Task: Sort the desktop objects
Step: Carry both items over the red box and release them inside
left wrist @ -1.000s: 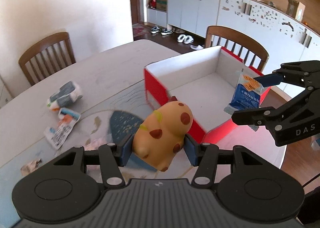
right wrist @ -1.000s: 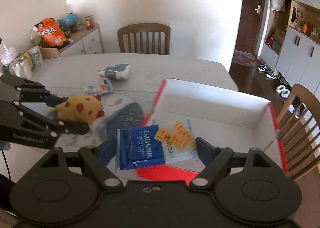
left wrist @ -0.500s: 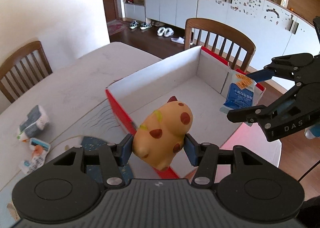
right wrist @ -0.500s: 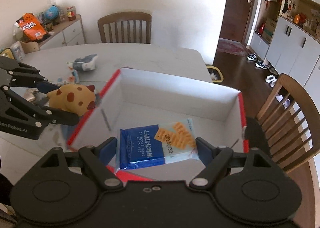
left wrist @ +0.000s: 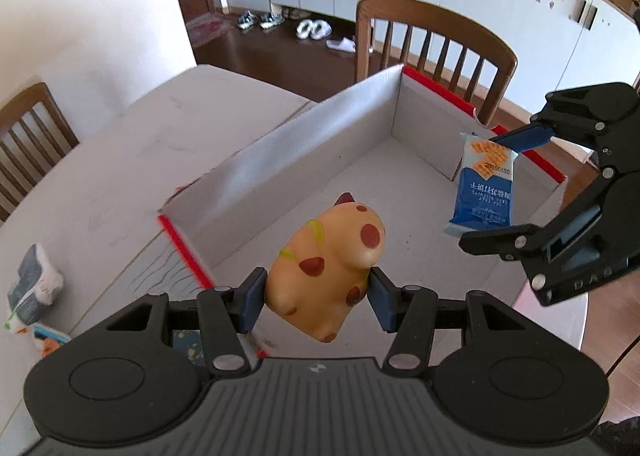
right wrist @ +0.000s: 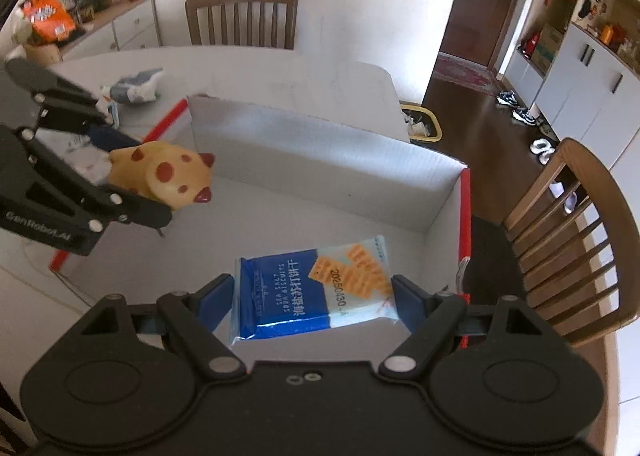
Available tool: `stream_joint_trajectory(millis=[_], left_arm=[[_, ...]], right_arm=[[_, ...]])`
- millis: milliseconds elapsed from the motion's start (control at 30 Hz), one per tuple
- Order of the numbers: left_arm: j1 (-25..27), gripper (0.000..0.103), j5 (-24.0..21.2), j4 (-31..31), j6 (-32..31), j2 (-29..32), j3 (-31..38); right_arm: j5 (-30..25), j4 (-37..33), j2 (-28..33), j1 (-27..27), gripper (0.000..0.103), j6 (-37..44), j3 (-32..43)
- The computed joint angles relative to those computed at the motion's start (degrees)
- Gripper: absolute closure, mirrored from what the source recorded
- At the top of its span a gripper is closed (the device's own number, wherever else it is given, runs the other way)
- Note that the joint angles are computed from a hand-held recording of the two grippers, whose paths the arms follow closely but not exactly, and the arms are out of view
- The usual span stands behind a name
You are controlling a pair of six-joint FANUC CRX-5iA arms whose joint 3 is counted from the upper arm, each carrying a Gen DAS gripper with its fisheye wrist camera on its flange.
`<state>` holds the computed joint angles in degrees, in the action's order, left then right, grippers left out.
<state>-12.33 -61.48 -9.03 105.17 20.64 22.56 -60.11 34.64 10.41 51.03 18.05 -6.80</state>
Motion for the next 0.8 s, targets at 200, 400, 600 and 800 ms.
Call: stream_joint_trajectory(millis=[200,400,600,800], left_arm=[[0.08,0.049,-3.95,0.6,-3.54,5.7,6.37],[0.38,0.05,-7.64,1.04,-7.7,10.9,12.78],[1.26,0.05,-10.34,2.09,-8.21,13.5,14.69],[1.98,0.05,-9.09,2.92,-7.53,11.96,11.84]], right_arm=[[-1.03,-5.23,2.51,-2.45,0.019,7.25,3.28],[-1.91,-9.27,5.58,-4.46,0.019,12.05,6.56],[-3.96,-14.26,8.96,-5.87,0.019,17.0,10.54],[-6.05,-18.64,11.04,-7.04,0.017,20.51,13.54]])
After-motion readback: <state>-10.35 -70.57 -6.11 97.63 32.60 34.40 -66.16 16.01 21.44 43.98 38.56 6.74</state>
